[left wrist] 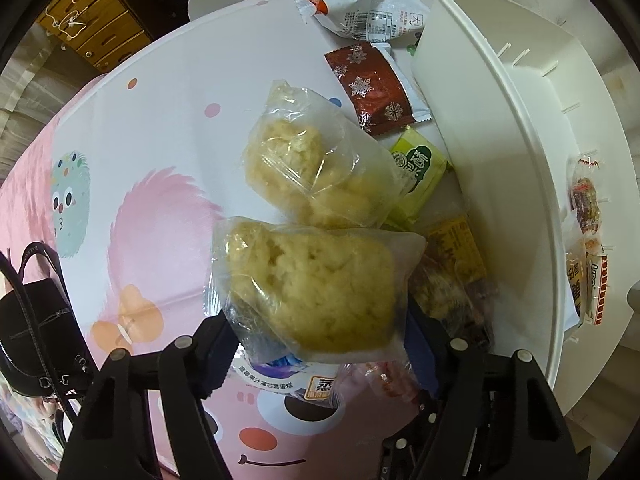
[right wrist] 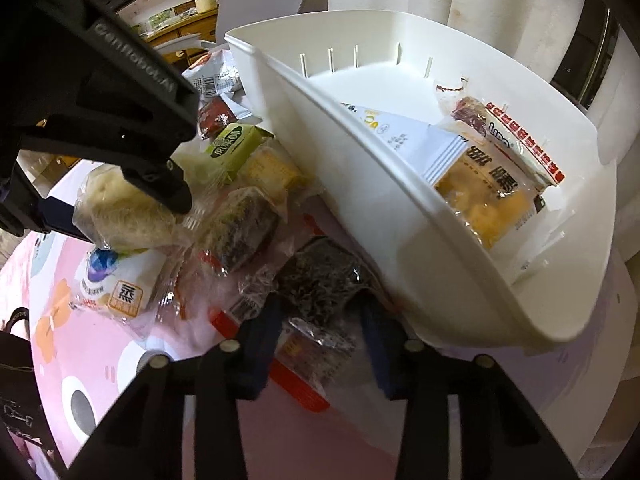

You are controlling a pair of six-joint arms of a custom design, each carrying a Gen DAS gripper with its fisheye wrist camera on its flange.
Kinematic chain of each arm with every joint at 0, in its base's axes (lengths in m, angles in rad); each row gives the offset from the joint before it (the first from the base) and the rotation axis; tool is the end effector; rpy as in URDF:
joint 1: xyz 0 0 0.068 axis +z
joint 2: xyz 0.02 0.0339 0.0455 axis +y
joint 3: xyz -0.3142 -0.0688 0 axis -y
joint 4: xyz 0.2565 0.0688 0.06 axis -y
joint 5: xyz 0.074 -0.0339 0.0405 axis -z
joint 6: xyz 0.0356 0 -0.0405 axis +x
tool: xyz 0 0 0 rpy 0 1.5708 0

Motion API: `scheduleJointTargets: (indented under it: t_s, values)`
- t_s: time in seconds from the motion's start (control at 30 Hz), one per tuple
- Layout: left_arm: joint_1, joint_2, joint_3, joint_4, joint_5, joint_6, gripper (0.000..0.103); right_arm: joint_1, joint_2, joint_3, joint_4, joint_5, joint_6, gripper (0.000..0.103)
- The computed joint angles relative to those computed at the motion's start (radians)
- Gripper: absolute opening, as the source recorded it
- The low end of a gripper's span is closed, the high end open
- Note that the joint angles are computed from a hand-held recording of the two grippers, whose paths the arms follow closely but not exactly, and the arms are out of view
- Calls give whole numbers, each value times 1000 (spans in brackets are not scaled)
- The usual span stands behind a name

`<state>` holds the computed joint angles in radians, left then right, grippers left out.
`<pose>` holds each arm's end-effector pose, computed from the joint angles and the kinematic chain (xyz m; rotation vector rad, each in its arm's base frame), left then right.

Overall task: Organize snacks
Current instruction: 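Grasp the large clear cracker bag with the left gripper while the right gripper grasps the dark packet, then carry both packets into the white tray and open both grippers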

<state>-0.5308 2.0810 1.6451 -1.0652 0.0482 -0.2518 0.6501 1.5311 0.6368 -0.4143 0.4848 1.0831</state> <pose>0.3777 -0.2237 0.2245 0.4327 3.0632 -0.1101 0.2029 0.1334 0.1631 0.6419 2.5233 -0.1551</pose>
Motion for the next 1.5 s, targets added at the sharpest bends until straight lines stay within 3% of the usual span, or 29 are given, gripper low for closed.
scheduleJointTargets:
  t_s: [0.17, 0.5, 1.13, 1.5]
  values:
    - [11, -34, -41, 28, 5, 9, 70, -3, -25, -16, 20, -21, -40, 19]
    - [51, -164, -170, 81, 24, 24, 69, 86, -79, -49, 34, -17, -55, 6]
    - [108, -455, -403, 104, 54, 48, 69, 319, -180, -42, -194, 66, 144, 4]
    - [116, -665, -510, 77, 91, 36, 69, 524, -275, 53, -454, 215, 311, 4]
